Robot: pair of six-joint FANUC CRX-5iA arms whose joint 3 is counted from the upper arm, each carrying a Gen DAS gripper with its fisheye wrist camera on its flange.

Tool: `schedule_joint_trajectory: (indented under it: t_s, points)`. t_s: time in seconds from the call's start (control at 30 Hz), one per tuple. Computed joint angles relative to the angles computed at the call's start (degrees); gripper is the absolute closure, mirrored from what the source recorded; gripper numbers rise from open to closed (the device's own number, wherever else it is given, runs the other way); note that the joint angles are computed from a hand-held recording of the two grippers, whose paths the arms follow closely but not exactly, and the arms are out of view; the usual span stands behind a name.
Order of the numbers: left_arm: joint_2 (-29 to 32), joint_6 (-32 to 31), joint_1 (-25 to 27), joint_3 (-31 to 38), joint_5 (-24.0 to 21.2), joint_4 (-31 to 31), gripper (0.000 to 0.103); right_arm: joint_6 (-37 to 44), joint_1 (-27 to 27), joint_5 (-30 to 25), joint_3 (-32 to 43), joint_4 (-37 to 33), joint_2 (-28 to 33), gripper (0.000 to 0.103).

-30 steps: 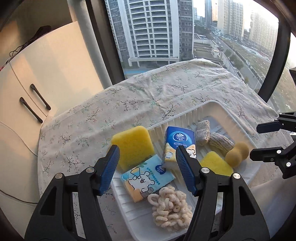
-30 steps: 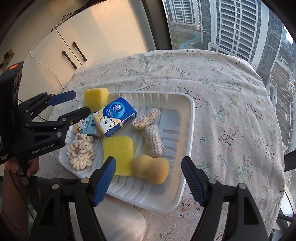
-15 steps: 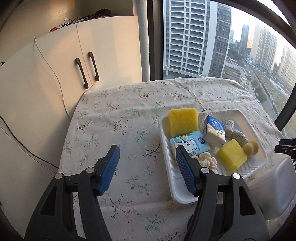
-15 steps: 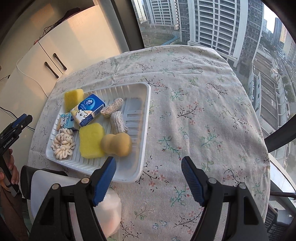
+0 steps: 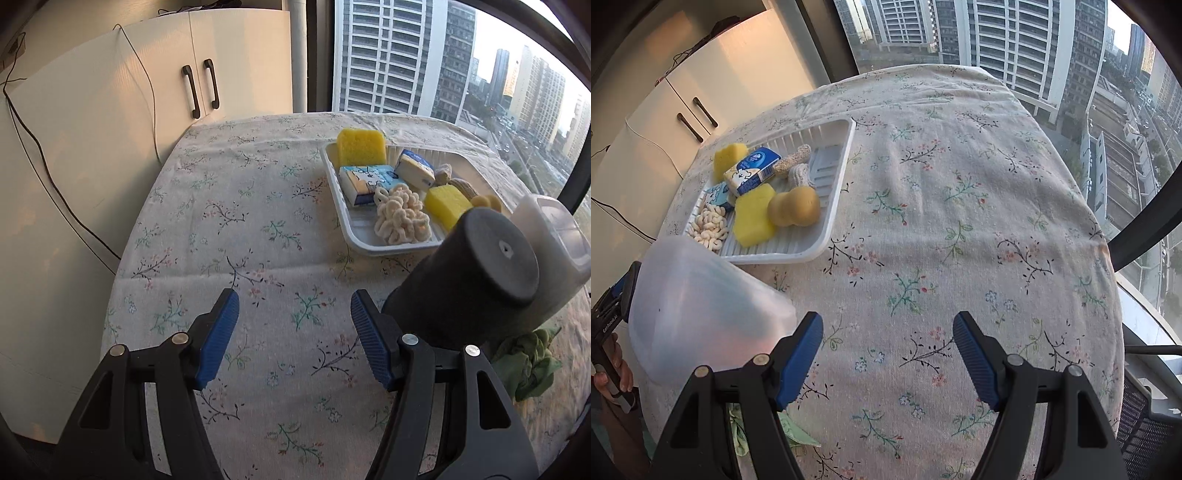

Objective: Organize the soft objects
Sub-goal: 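Move both grippers back toward the green scrunchie and yellow egg sponge, then grasp the yellow egg sponge with the left gripper while the right grasps the green scrunchie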

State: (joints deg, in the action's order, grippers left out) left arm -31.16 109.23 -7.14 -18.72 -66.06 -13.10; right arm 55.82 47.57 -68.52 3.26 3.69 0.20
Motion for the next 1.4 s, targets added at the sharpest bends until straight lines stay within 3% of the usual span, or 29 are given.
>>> schedule_joint_trajectory:
  t_s: [0.23, 0.43, 0.53, 0.6, 0.7, 0.73, 0.87, 1.07, 1.17, 1.2, 1.27, 1.3, 1.4]
  points:
    - [-5.6, 3.1, -4.9, -4.9, -2.8, 1.3, 0.042, -2.2, 3.3, 0.8, -7.4, 0.1, -6.0, 0.028]
    - [-5.4, 7.6, -17.2, -3.4, -5.2, -2.4, 0.042, -4.1, 9.1, 0.8, -12.0, 1.4, -10.1, 0.028]
    - [-5.8, 6.6, -21.2, -3.7, -3.9, -0.4, 0.042, -4.4, 12.2, 1.0, -13.4, 1.7, -11.6, 0.028]
    - [-6.0, 2.6, -23.1, -4.4, -2.0, 3.4, 0.042, -4.1, 13.9, 1.7, -14.1, 1.0, -12.8, 0.028]
    - [-4.6, -1.2, -29.4, -4.0, -0.1, 5.2, 0.041, -3.5, 16.5, 2.5, -15.0, -0.2, -14.2, 0.028]
    - [-3.5, -1.5, -32.1, -3.3, -0.3, 4.6, 0.036, -3.4, 17.4, 2.7, -15.1, -0.3, -14.2, 0.027]
    - [2.3, 3.5, -43.8, 1.5, -4.0, -2.9, 0.033, -3.6, 20.7, 3.0, -15.6, 0.9, -13.9, 0.027]
    - [3.8, 3.6, -43.5, -0.2, -2.8, 1.1, 0.033, -5.3, 24.5, 5.7, -15.8, 6.3, -12.3, 0.027]
    - [3.2, 6.3, -44.7, -1.1, -0.4, 0.0, 0.034, -5.7, 25.0, 6.7, -15.0, 9.4, -10.1, 0.027]
    - [3.5, 8.3, -45.9, -0.7, -0.3, -1.9, 0.036, -6.0, 25.1, 6.8, -14.8, 9.9, -9.5, 0.027]
    - [4.9, 10.2, -46.9, 0.2, -1.4, -3.5, 0.065, -4.8, 23.8, 7.3, -13.4, 9.1, -7.8, 0.027]
    - [4.6, 8.8, -45.3, -0.8, -0.2, -1.1, 0.065, -4.3, 23.3, 7.5, -12.9, 8.4, -7.2, 0.027]
    - [4.7, 11.2, -46.0, -0.9, 0.3, -2.0, 0.066, -3.9, 22.3, 8.2, -11.9, 7.0, -5.8, 0.027]
